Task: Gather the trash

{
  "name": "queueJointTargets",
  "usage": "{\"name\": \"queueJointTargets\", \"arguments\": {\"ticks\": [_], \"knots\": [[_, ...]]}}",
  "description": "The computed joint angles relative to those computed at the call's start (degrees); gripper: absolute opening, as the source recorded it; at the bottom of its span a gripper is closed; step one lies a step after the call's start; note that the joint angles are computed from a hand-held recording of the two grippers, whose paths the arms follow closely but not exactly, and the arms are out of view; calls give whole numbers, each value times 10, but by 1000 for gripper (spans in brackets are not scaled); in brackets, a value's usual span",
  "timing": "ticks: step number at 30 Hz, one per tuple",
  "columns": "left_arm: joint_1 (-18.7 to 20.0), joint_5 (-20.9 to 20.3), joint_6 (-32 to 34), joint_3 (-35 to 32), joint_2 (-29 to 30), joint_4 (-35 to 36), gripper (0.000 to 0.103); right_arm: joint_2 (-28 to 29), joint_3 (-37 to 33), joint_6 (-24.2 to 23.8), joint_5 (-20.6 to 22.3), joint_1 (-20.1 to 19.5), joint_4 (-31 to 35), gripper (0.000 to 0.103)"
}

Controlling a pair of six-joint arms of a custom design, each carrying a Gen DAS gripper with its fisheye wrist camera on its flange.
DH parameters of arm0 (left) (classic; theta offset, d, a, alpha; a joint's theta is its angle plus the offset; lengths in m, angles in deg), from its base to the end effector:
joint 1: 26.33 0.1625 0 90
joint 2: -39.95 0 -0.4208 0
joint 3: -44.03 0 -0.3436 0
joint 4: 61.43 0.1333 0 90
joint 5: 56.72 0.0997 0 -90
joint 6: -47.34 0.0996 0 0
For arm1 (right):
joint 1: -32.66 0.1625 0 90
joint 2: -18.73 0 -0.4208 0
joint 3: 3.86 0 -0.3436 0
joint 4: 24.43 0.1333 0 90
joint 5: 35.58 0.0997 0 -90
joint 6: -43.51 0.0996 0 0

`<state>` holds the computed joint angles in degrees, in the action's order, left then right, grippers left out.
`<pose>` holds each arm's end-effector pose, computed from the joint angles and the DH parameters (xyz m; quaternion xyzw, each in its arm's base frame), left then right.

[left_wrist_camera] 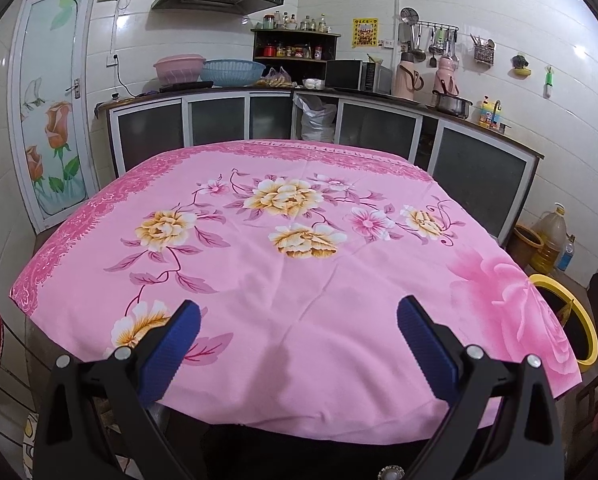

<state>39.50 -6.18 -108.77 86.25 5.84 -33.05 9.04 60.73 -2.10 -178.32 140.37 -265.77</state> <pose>-0.1036 -0.7110 0.2241 0.2035 0.8296 -0.4245 0.3004 0.2526 -0.6133 0.0580 0.0314 -0.6820 0.5771 0.4483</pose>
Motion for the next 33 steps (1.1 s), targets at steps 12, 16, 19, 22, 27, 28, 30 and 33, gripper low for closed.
{"name": "queueJointTargets", "arguments": {"ticks": [12,16,19,22,27,28,30,33], "knots": [[-3,-6,-3,58,-30,-29,95,-3,44,16,17,8,-19,95],[-3,-8,-4,72,-38,-34,95,-4,54,22,20,11,-16,95],[-2,-7,-4,80,-43,-37,95,-7,64,34,21,12,-10,95],[-2,-9,-5,88,-47,-40,95,-7,68,35,19,13,-11,95],[-3,-6,-3,95,-50,-43,95,-8,74,46,15,13,-5,95],[-3,-6,-2,99,-51,-46,95,-9,75,46,14,13,-4,95],[-4,-5,1,103,-53,-49,95,-9,75,45,15,13,-6,95],[-4,-4,4,105,-53,-51,95,-10,77,49,14,12,-6,95]]}}
